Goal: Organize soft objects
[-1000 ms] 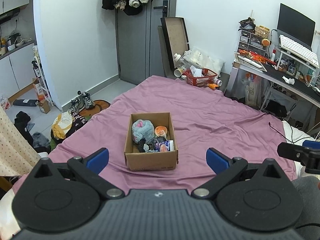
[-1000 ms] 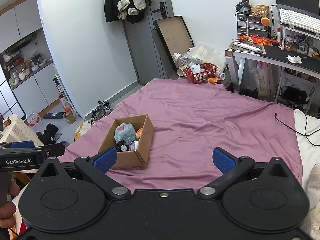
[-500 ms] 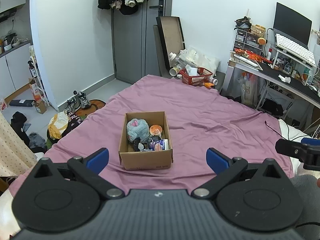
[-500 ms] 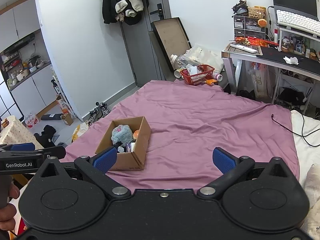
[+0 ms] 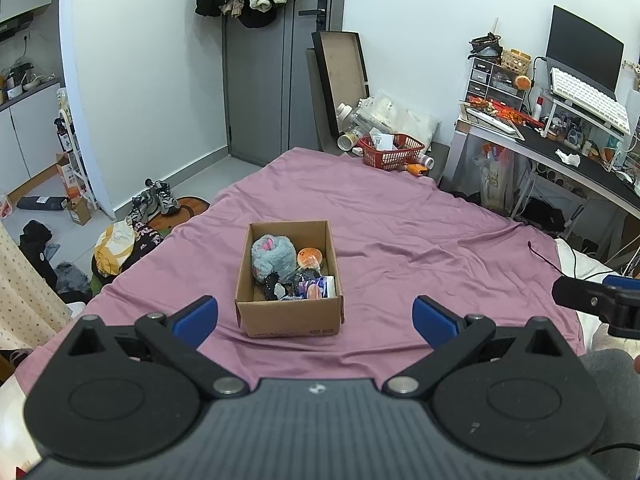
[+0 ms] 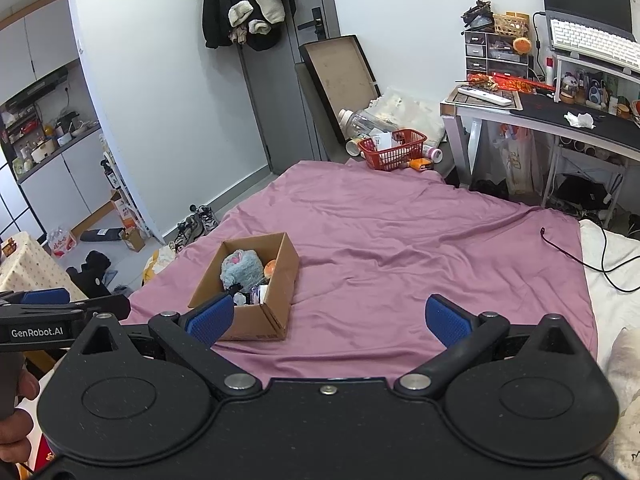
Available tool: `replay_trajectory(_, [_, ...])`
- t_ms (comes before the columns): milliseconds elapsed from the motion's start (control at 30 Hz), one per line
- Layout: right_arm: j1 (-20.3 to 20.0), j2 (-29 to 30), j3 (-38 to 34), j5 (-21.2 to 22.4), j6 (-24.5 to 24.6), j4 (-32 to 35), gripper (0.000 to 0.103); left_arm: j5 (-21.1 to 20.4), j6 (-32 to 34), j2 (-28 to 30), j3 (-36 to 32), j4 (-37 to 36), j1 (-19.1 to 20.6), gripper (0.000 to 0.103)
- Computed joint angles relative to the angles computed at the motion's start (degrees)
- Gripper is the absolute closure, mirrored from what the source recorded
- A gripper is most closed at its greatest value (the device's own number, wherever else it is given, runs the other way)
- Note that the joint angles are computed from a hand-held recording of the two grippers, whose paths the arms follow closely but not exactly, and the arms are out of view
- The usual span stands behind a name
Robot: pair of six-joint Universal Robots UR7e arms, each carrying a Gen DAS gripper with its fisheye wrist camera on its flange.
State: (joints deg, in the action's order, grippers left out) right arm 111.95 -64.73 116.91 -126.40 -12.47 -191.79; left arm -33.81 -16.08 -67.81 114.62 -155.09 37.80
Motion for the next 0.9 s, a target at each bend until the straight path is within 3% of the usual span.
replay_trajectory(500, [-0.1,-0.1,0.2,0.3,-0.2,-0.2,0.0,-0.1,0.1,-0.1,0.1,-0.1,0.0,0.0])
replay_trajectory(900, [-0.6,1.5,-0.6,0.2,-1.1,-0.9,0.0,-0.4,1.4,0.6,1.0,-4.2,0.8,0.0])
